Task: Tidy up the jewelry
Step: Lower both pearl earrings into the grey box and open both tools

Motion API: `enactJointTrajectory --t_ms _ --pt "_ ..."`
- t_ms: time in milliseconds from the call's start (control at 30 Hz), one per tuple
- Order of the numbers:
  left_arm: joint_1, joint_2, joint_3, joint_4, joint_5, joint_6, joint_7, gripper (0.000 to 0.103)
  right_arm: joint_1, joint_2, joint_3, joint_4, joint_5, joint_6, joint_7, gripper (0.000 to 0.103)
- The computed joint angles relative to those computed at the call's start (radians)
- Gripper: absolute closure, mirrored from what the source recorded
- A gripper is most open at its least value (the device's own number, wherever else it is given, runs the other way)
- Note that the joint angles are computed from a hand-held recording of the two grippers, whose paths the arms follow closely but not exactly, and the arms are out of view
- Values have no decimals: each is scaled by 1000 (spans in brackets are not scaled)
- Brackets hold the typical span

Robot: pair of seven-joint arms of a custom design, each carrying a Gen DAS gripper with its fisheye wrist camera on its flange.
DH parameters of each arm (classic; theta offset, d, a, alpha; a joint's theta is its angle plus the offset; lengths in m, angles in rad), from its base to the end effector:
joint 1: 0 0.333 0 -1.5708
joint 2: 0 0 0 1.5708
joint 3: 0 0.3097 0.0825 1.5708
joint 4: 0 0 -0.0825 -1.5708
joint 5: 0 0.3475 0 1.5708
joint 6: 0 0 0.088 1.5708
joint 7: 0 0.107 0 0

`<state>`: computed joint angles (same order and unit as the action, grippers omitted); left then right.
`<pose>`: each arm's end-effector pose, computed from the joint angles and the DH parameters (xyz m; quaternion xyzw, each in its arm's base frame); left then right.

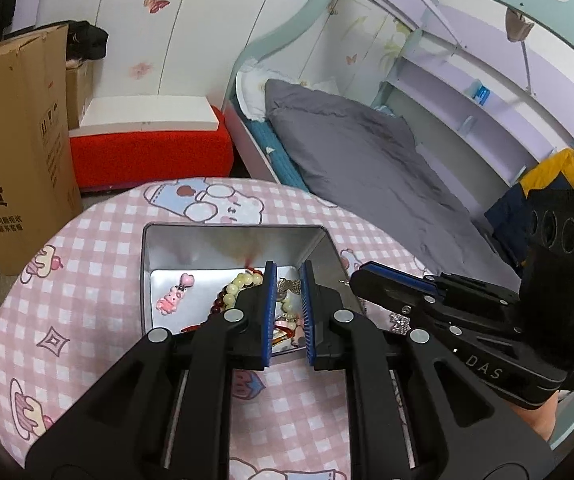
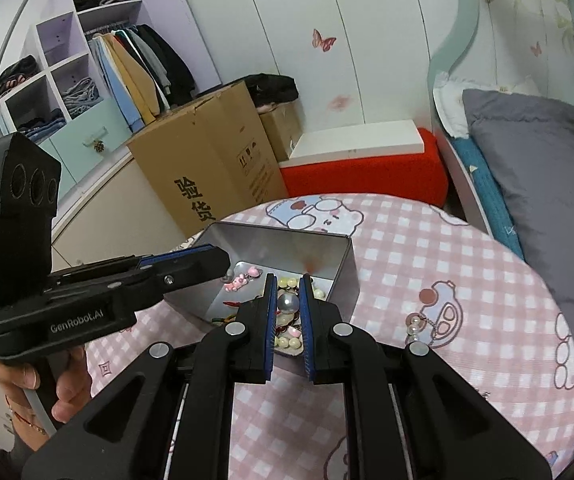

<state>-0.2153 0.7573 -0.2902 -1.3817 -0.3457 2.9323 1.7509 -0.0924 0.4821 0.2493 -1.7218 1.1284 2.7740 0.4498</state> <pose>0.6905 -0.2814 0.3790 -0.5697 0.7069 -0.4112 0.0812 0.6624 0.0418 0.3710 -0.7097 0.5563 -0.1025 0.4200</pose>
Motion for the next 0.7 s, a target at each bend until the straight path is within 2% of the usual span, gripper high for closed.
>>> enactJointTrajectory --t_ms 300,367,400,433,700 --pt "-25 20 46 42 28 -50 -69 89 -17 21 5 21 3 -53 24 93" --pt "-26 20 51 42 34 -57 -82 77 -18 25 1 28 5 -70 31 93" --pt "-28 19 53 40 37 -53 -87 54 -18 27 -1 31 6 -76 34 93" --pt "-34 17 60 32 40 -32 -98 40 -19 28 -2 33 9 -84 37 93" --pt "-12 -34 37 -47 33 34 -95 40 -28 15 -9 31 71 -127 24 90"
